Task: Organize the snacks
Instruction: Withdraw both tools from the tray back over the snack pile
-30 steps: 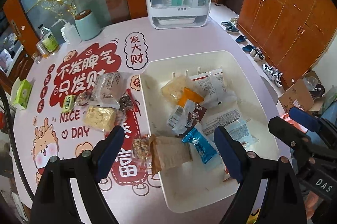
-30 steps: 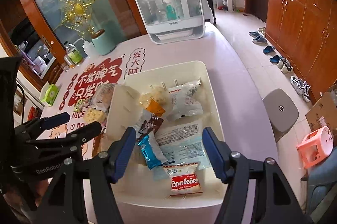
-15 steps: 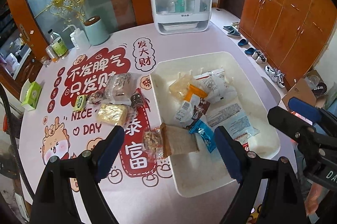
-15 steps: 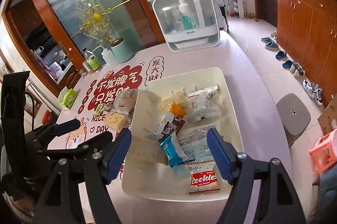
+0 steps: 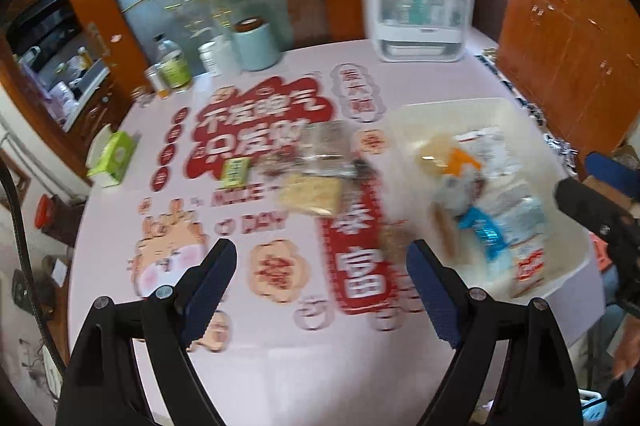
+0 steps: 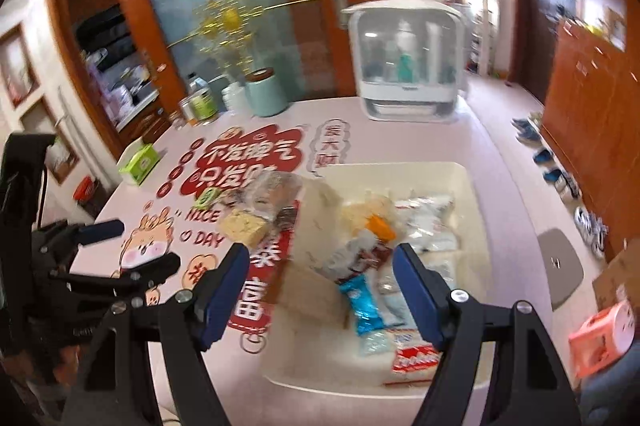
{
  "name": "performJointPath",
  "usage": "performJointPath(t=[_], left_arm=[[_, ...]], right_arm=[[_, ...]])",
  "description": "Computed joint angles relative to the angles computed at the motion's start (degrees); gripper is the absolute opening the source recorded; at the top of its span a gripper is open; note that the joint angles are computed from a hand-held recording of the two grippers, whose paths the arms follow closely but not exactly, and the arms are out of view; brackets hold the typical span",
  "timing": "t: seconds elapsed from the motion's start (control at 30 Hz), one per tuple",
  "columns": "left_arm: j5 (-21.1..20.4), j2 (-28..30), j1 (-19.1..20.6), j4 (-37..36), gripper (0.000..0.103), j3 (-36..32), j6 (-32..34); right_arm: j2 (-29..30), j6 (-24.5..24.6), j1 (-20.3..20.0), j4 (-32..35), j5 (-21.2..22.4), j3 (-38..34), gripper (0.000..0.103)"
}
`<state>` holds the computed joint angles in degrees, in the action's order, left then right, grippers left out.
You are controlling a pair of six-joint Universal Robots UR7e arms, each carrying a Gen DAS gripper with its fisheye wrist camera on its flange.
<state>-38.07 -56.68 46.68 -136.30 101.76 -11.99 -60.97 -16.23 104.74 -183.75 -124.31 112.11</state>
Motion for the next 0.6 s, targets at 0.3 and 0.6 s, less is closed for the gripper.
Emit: performJointPath(t=[0.3,0.6], left_arm=[[3.12,-2.61,8.11,-2.89,0.086,-5.22,14.62],[-3.73,7.27,17.79,-0.35,0.086,-22.31,39.99]], right_arm=[[11.21,1.79,4.39,6.12,-3.43,-11.12,0.075],[24.9,3.08,2.61,14.84,-3.4,-27.05,0.075]])
